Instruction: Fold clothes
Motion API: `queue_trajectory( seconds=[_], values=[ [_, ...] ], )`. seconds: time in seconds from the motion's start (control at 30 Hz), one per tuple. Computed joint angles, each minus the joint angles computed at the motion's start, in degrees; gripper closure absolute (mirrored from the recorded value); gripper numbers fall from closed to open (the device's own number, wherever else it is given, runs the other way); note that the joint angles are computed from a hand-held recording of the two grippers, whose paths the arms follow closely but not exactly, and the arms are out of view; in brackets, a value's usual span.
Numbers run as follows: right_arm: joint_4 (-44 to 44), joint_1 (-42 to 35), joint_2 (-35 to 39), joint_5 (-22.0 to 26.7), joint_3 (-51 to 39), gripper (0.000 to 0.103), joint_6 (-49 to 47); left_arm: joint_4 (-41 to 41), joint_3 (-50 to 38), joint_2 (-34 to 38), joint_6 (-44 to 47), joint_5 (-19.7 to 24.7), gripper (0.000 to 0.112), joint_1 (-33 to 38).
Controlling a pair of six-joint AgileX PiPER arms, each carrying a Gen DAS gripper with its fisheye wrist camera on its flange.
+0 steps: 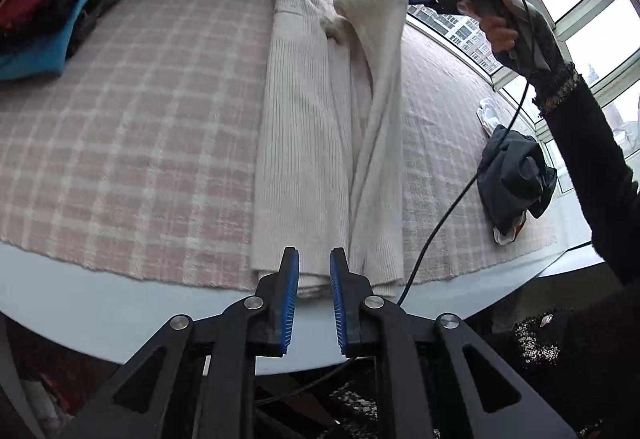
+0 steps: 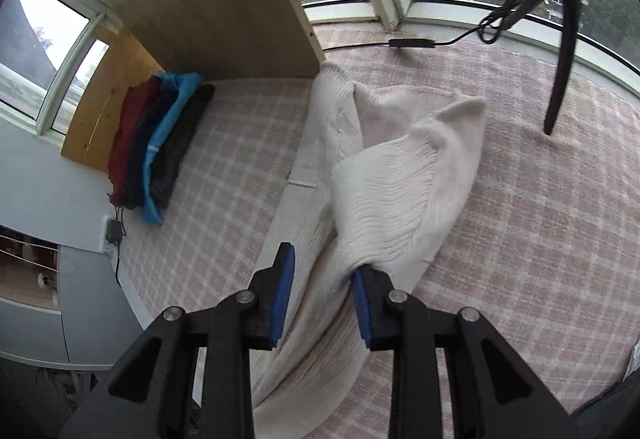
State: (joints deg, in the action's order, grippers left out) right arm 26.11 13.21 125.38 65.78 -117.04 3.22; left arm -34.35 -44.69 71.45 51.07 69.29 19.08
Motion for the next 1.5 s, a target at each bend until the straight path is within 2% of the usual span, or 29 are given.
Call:
queue_trajectory(
  seconds=[0.07, 0.17, 0.23, 0.33, 0.4, 0.53, 0.6, 0.73, 0.83, 1.03, 1.3, 1.33, 1.37, 1.4, 1.5],
  values=[
    [1.9, -1.9, -3.0, -2.6, 5.5, 0.075, -2.1, 0.3, -4.1, 2.2, -1.2, -2.7, 0.098, -4.9],
    [1.0, -1.4, -0.2, -2.9, 5.1, 0.075, -1.5, -1.0, -7.5, 7.1, -3.3, -7.2, 0.097, -14.0],
    [-0.7, 0.5, 3.0, -2.7, 2.8, 0.078, -0.3, 2.0, -7.7, 9.3, -8.2, -11.4, 0.096, -22.2],
    [-5.8, 2.8, 5.6, -2.6, 0.4, 0.086, 3.3, 7.3, -4.1, 8.4, -12.8, -18.6, 0.085, -33.3],
    [-6.7, 2.6, 6.5, -1.6, -0.8, 0.086, 3.9, 9.0, -1.7, 8.6, -12.7, -21.0, 0.078, -36.1],
    [-4.7, 0.9, 8.9, 2.3, -4.9, 0.086, 3.1, 13.4, 0.7, 11.5, -17.4, -25.7, 0.077, -39.6],
    [-6.7, 0.9, 9.6, 3.5, -6.7, 0.086, 4.0, 13.6, 0.9, 12.9, -17.8, -26.7, 0.077, -39.9],
    [-10.8, 0.7, 8.2, 3.0, -4.5, 0.086, 5.2, 14.8, 1.8, 12.9, -18.5, -28.7, 0.075, -42.2],
    [-11.8, -0.8, 4.7, -0.2, 2.2, 0.092, 3.9, 15.0, 2.1, 11.7, -19.2, -28.5, 0.075, -43.2],
    [-9.7, -7.0, -0.6, -3.9, 14.2, 0.092, 0.5, 18.0, 2.0, 11.8, -23.1, -29.5, 0.074, -47.1],
    [-8.0, -9.9, -2.0, -8.4, 22.4, 0.093, -2.3, 21.0, -1.4, 16.0, -25.0, -30.9, 0.069, -50.5],
    [-7.7, -10.2, -2.0, -8.9, 23.0, 0.093, -2.6, 18.8, -1.6, 16.4, -23.0, -30.3, 0.07, -49.8],
    [-6.8, -10.7, -2.3, -9.3, 23.7, 0.092, -3.3, 16.6, -1.9, 16.8, -21.1, -29.5, 0.083, -49.1],
    [-6.1, -11.2, -2.9, -9.7, 24.6, 0.092, -4.1, 14.6, -2.2, 17.1, -19.3, -28.8, 0.103, -48.4],
    [-5.1, -12.5, -4.5, -10.5, 26.7, 0.093, -5.9, 9.5, -2.4, 14.9, -15.3, -25.5, 0.103, -48.1]
  ],
)
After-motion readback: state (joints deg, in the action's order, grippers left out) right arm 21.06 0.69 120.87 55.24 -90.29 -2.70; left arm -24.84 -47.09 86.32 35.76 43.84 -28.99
